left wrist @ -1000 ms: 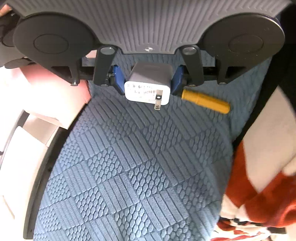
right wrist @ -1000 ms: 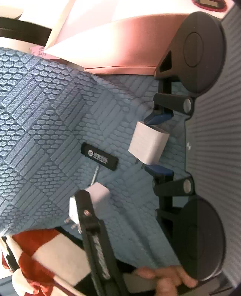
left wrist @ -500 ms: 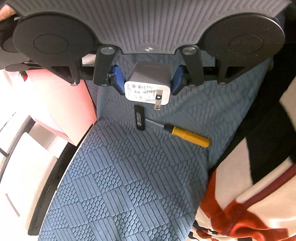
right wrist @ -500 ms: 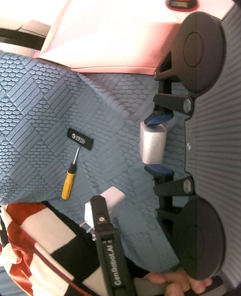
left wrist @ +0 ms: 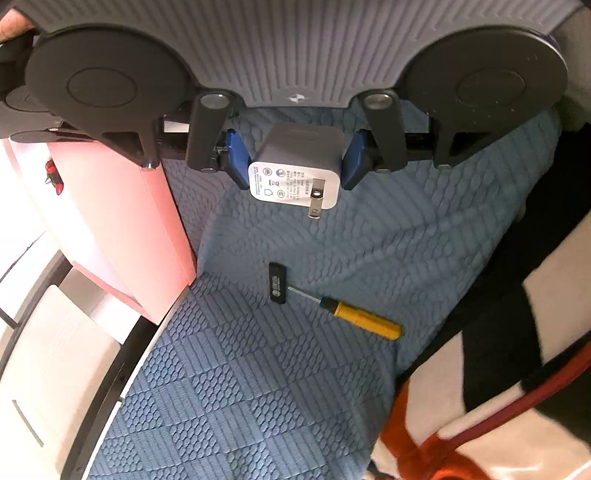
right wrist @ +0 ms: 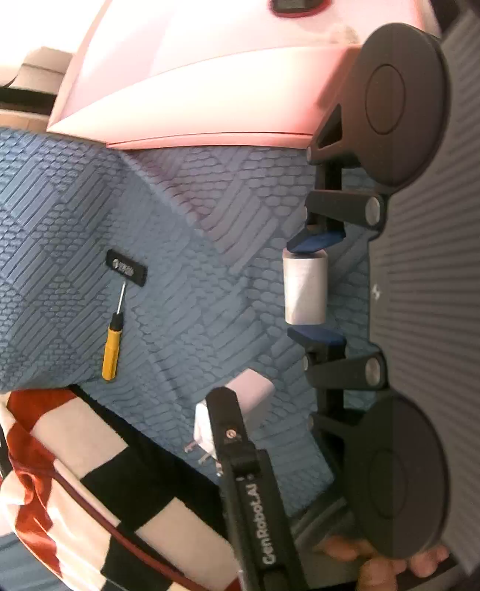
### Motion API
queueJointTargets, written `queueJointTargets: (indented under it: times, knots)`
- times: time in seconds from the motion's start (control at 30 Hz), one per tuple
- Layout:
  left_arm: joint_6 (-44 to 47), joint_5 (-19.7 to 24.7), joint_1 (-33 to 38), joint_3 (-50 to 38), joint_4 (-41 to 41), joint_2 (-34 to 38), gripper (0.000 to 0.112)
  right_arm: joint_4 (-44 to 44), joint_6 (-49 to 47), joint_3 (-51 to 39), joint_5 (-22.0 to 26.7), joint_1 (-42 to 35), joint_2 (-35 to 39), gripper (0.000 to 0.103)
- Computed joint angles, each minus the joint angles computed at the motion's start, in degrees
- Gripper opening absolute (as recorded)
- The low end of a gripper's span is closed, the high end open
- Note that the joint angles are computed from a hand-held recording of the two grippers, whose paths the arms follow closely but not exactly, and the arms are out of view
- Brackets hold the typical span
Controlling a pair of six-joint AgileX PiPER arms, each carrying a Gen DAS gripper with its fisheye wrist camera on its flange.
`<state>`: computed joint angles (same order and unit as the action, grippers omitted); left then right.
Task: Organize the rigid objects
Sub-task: 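Lift the white cube plug with the right tool while the left tool lifts the white charger, then carry the cube plug into the pink box with the right tool while the left tool carries the charger there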
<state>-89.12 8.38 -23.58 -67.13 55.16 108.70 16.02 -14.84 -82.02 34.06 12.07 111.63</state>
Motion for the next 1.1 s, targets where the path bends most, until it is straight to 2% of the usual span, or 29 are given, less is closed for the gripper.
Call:
queueJointTargets:
  times: [0.2,0.43,0.5,0.6,0.8,0.93,1.1]
  knots:
    - [0.7,0.8,-0.6,2.7,-4.1,-1.5,0.059,1.3,0.9,3.4,0.5,-0.8,-1.6,0.045]
    - [-0.2,0.9,-0.7,2.8,-4.0,-1.2,0.059,0.7,1.3,6.6,-1.1,-0.1,-2.5,0.046]
    - [4.7,1.7,-0.7,1.9,-8.6,-0.3,0.059,0.0,2.6,6.5,-1.7,0.0,-2.0,0.051]
    - [2.4,1.7,-0.8,1.8,-6.2,0.2,0.059,-0.3,5.8,6.0,-1.8,-0.5,-1.3,0.057]
    - [-0.2,1.2,-0.7,1.6,-3.1,0.7,0.059,6.5,1.9,6.4,-3.3,-1.4,-1.3,0.057]
    - [-2.0,0.5,-0.3,2.0,-1.4,0.7,0.059,3.0,5.6,5.8,-4.2,-0.2,-0.7,0.056]
    - [-1.4,0.2,-0.2,1.5,-2.3,1.0,0.059,2.5,8.0,5.4,-4.8,-0.5,0.0,0.048]
